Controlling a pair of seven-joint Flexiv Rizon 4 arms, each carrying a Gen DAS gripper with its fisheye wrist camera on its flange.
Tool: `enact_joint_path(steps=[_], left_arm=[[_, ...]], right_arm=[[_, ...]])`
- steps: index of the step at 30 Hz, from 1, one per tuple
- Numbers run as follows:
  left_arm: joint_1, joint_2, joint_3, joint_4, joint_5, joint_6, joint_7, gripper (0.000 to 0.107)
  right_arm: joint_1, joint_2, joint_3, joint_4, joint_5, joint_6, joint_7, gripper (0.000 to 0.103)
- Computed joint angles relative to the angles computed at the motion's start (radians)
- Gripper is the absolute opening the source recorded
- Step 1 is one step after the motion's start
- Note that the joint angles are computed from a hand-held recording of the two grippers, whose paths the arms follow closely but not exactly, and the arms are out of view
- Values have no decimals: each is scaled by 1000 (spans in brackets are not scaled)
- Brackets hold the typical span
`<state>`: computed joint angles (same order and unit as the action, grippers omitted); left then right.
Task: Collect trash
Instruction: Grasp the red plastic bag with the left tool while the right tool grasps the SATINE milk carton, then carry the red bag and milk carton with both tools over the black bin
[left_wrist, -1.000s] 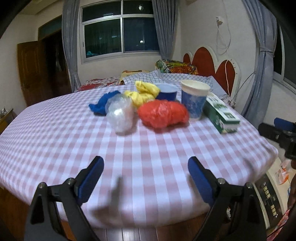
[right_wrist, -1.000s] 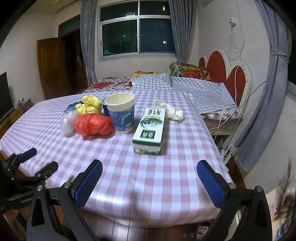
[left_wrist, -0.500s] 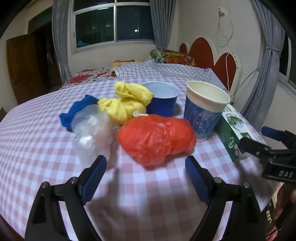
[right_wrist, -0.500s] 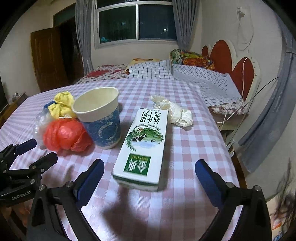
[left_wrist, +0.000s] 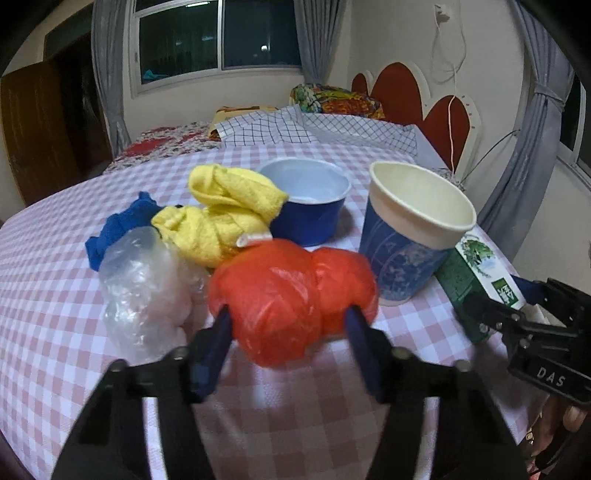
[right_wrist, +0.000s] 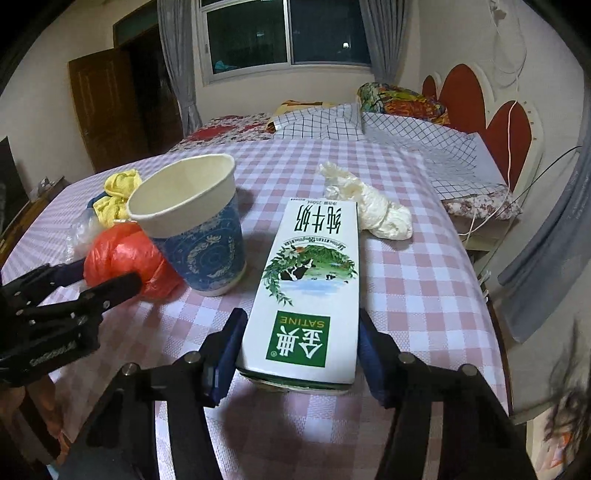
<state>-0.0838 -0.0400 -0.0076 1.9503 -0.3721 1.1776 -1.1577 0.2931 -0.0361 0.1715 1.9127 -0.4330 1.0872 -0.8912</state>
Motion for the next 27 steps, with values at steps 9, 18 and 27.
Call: enact_joint_path(steps=[9, 18, 27], left_arm=[[-28, 60, 2, 87, -95, 78, 82, 21], [-76, 126, 26, 165, -197, 139, 171, 12], [-124, 182, 41, 221, -267, 166, 240, 9]], right_arm=[[-9, 65, 17, 70, -70, 19, 49, 57], [-33, 143, 41, 147, -94, 44, 80, 56], [-61, 213, 60, 199, -114, 53, 110, 56]])
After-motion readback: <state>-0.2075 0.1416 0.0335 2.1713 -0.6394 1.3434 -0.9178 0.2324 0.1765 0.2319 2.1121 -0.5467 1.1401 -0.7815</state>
